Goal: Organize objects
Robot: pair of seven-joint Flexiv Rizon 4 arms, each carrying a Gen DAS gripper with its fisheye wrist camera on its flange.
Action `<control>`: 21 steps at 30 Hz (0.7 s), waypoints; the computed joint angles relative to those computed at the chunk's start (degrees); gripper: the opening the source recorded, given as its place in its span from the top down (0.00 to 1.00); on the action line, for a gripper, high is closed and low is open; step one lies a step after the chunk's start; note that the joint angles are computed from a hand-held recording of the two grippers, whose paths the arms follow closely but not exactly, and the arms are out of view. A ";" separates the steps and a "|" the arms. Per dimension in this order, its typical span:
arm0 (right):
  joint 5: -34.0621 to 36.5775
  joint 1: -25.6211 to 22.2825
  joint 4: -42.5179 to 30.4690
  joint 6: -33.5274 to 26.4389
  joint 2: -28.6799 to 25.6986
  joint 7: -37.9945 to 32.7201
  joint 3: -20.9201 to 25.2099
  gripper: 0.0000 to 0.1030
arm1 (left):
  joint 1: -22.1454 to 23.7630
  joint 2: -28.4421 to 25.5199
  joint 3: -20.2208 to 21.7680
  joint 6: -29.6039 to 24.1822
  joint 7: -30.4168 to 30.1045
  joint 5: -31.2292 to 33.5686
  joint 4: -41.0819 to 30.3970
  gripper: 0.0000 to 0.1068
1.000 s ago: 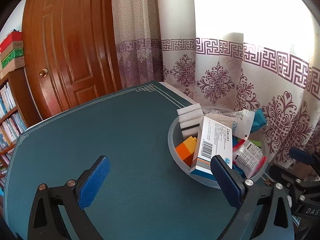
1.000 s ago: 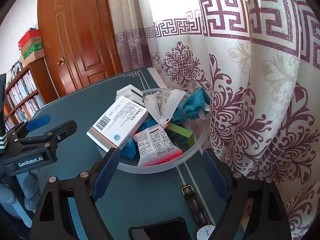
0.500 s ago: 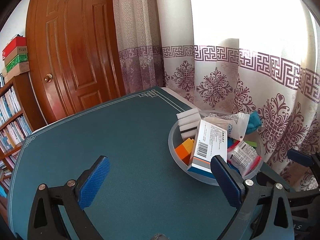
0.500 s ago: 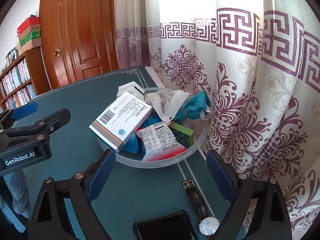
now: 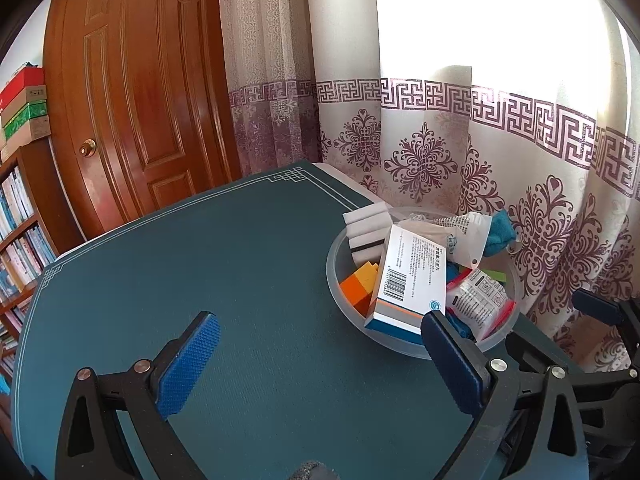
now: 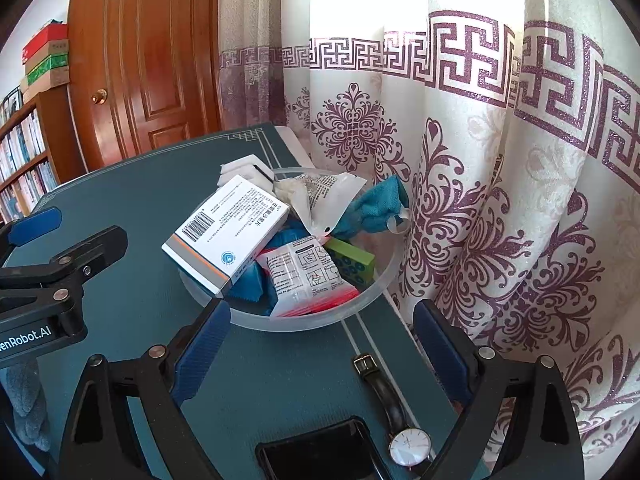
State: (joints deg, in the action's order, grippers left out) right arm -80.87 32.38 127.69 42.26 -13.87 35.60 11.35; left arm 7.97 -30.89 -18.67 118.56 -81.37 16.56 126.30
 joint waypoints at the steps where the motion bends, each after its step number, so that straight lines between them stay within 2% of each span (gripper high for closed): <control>1: 0.19 0.02 -0.03 -0.10 -0.06 -0.22 0.01 0.09 | -0.31 -0.06 0.28 -0.20 0.11 -0.21 -0.05 0.04; 16: 0.64 -0.06 -0.14 0.84 -0.71 0.00 -0.25 0.09 | 1.23 -0.74 -1.86 -1.89 1.39 0.18 -0.12 0.04; 21: 0.64 0.06 -0.19 0.95 -0.81 0.11 -0.28 0.09 | 0.24 -0.67 -0.91 -0.95 1.77 -0.24 0.12 0.04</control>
